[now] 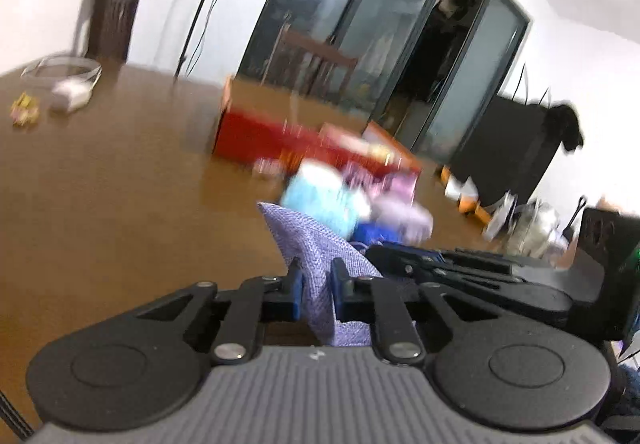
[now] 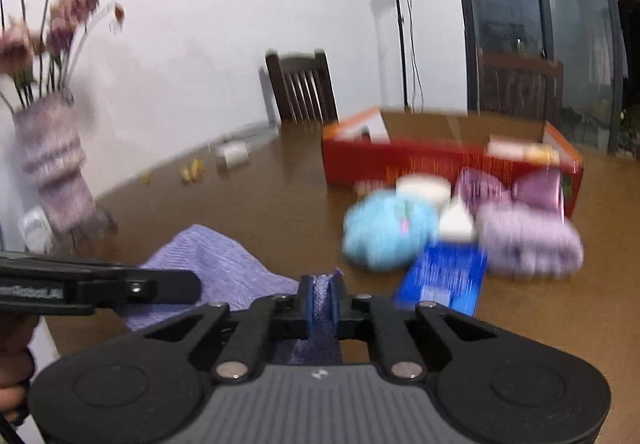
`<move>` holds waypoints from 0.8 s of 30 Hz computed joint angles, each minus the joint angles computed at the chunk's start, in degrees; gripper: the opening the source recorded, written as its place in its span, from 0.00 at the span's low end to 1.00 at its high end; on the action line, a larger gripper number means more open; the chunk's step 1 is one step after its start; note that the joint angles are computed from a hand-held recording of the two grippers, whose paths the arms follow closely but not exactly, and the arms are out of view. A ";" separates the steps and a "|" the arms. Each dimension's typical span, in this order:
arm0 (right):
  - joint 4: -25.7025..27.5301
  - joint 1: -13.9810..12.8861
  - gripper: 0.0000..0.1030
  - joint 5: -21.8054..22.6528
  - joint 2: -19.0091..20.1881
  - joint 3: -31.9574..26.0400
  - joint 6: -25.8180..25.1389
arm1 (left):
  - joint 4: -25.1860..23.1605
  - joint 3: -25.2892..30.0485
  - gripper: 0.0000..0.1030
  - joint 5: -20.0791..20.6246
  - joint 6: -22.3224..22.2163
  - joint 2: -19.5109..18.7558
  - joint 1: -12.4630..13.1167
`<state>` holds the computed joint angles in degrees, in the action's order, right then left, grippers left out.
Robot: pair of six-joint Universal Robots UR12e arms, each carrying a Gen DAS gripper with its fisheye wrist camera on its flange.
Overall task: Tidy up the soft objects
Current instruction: 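Carry the purple sachet into the box and release it with the left gripper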
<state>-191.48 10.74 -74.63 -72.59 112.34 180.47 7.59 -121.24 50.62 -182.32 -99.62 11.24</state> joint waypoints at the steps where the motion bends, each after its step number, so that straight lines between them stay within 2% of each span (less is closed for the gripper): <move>1: -0.35 -0.55 0.08 0.87 0.33 -1.22 0.08 | 0.98 2.03 0.14 -0.68 -0.26 -1.26 -0.19; 4: 1.33 -2.77 0.08 5.61 2.43 -6.89 1.59 | 3.93 9.38 0.14 -1.16 -1.46 -5.90 -1.32; 6: 4.02 -4.25 0.08 9.28 5.24 -12.95 2.73 | 2.02 16.64 0.14 0.34 -2.19 -9.86 -2.66; 7: 5.78 -4.56 0.08 9.56 6.60 -15.86 2.67 | -0.44 20.15 0.14 0.97 -1.93 -11.57 -3.23; 8: 8.95 -4.74 0.07 8.88 8.73 -20.36 2.02 | -3.75 24.23 0.14 1.46 -1.34 -13.60 -3.85; 10: 15.05 -5.07 0.07 7.95 12.51 -28.07 2.60 | -8.55 31.83 0.14 5.67 -1.94 -17.73 -5.38; 11: 19.40 -5.17 0.07 7.29 14.93 -32.98 2.77 | -12.24 35.96 0.14 7.00 -0.89 -19.94 -6.05; 13: 26.33 -4.91 0.07 4.01 19.41 -41.50 2.56 | -18.12 42.69 0.14 12.29 -2.62 -23.67 -7.56; 16: 37.04 -4.71 0.07 0.20 26.36 -53.81 3.02 | -28.61 52.34 0.14 21.54 -1.07 -28.92 -10.10; 18: 43.30 -4.75 0.07 -0.99 30.30 -60.47 4.71 | -32.85 56.62 0.16 23.96 3.71 -31.48 -11.08; 19: 46.25 -4.63 0.07 -1.87 32.04 -63.55 5.95 | -35.56 58.71 0.17 26.64 6.23 -32.63 -11.80; 21: 50.53 -4.52 0.07 -3.51 34.77 -68.19 7.87 | -40.55 61.58 0.27 32.07 9.53 -33.96 -12.96; 22: 51.41 -4.41 0.08 -4.48 35.55 -69.41 8.33 | -42.24 62.24 0.29 32.56 10.74 -34.24 -13.14; 24: 52.44 -4.50 0.14 -4.85 35.98 -70.06 8.86 | -41.16 61.23 0.39 30.24 11.12 -33.83 -12.67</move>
